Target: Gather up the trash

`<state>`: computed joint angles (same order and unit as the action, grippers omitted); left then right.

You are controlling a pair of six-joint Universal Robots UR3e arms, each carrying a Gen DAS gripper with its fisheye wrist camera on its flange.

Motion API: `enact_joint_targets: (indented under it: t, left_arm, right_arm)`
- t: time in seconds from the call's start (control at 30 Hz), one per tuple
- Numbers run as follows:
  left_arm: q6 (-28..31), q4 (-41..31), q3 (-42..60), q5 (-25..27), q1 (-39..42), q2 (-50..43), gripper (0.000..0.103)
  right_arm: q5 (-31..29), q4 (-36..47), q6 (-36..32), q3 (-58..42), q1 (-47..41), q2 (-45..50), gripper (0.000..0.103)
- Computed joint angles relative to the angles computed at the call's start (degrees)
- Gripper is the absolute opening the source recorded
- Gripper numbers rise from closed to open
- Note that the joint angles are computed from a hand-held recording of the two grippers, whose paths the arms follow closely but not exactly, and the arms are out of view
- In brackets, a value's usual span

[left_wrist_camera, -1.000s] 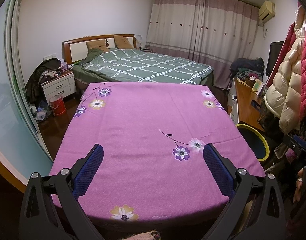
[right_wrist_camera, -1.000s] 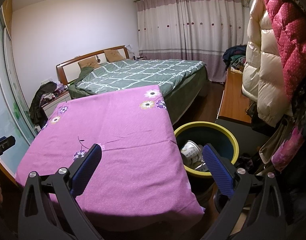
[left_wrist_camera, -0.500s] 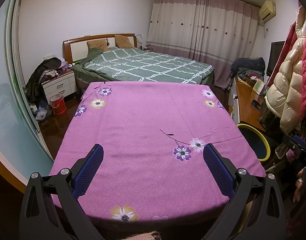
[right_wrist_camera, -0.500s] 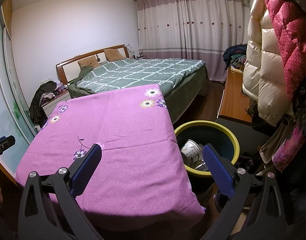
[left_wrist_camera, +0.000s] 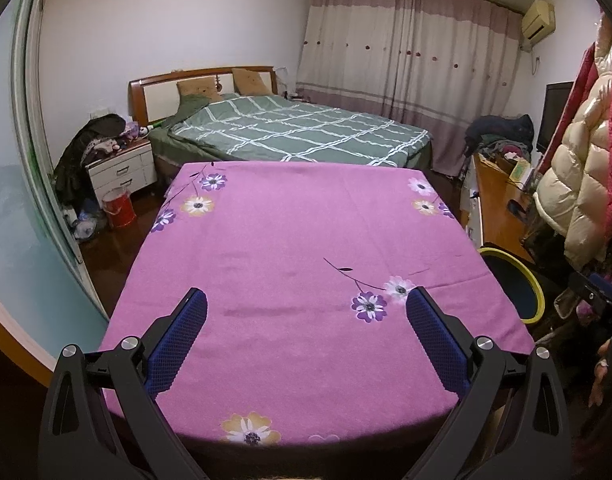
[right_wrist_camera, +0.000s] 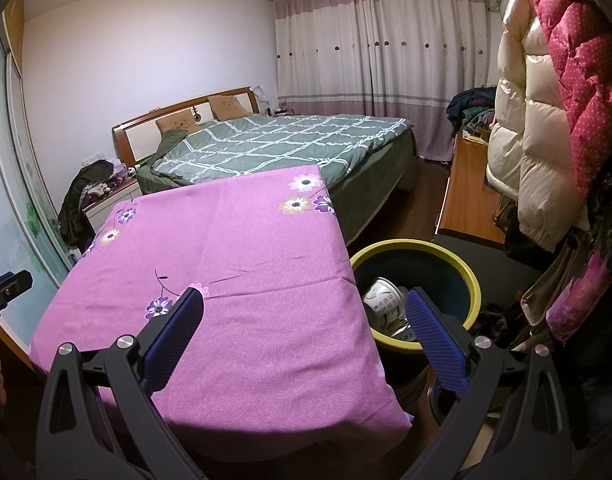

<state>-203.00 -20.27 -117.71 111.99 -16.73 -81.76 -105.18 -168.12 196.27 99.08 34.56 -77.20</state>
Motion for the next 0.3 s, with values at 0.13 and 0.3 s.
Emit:
enact_joint_targets:
  t: [0.13,0.3]
  left_arm:
    - [1.5,-1.1,0.5,-3.8,4.0,-0.2,0.098]
    - [6.6,2.1,3.1,-10.1,13.9,-7.3,0.098]
  right_arm:
    - [0.8,0.7,-1.8,-4.1,-0.3,3.6,0.096]
    - [5.8,7.3,-5.3,-23.9,-1.3,18.5,0.096]
